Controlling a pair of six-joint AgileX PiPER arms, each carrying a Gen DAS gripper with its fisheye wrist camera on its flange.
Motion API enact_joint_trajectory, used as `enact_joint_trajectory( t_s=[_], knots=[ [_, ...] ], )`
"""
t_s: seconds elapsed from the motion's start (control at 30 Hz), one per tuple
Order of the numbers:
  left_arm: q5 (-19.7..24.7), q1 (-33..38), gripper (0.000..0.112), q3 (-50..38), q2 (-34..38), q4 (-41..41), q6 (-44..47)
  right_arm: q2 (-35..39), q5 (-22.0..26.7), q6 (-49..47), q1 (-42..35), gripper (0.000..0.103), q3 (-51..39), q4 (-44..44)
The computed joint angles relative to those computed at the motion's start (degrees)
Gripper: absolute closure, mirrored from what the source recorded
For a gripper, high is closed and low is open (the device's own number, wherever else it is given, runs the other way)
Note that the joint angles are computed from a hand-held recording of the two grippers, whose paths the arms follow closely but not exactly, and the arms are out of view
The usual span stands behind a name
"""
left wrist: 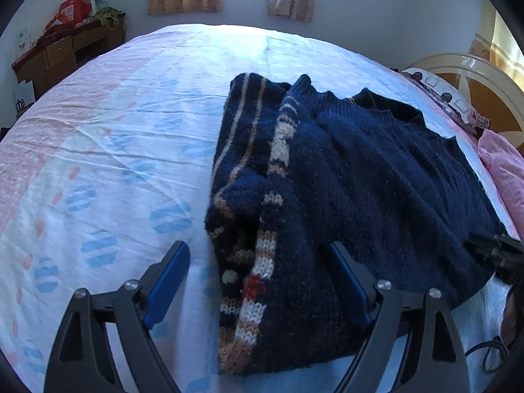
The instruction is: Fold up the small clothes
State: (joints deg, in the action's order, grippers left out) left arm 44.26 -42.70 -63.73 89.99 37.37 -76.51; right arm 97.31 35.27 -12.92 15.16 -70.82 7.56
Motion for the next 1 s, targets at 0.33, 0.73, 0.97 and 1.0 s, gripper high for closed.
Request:
enact_joint_trajectory(
  t_s=[0.33, 0.73, 0.97, 1.0],
  knots=[
    [0.81, -0.81, 0.021, 1.07, -1.02, -0.52, 0.95, -2.49, -0.72, 4.27, 5.8, 0.061, -0.75, -6.98],
    [2.45, -3.67, 0.016, 4.73, -4.58, -0.54, -0.01, 0.06, 0.3, 2.61, 12.01, 0.061, -0.36, -4.01],
    [2.89, -3.82, 0.015, 4.29, -4.18, -0.55, -0.09, 7.97, 0.43, -0.16, 14.13, 0.061, -14.98, 2.26],
    [2.85, -3.97, 0.015, 4.43, -4.24, -0.3, -0.46, 10.7, 1.92, 0.84, 14.58, 0.061, -18.49, 2.2]
  ],
)
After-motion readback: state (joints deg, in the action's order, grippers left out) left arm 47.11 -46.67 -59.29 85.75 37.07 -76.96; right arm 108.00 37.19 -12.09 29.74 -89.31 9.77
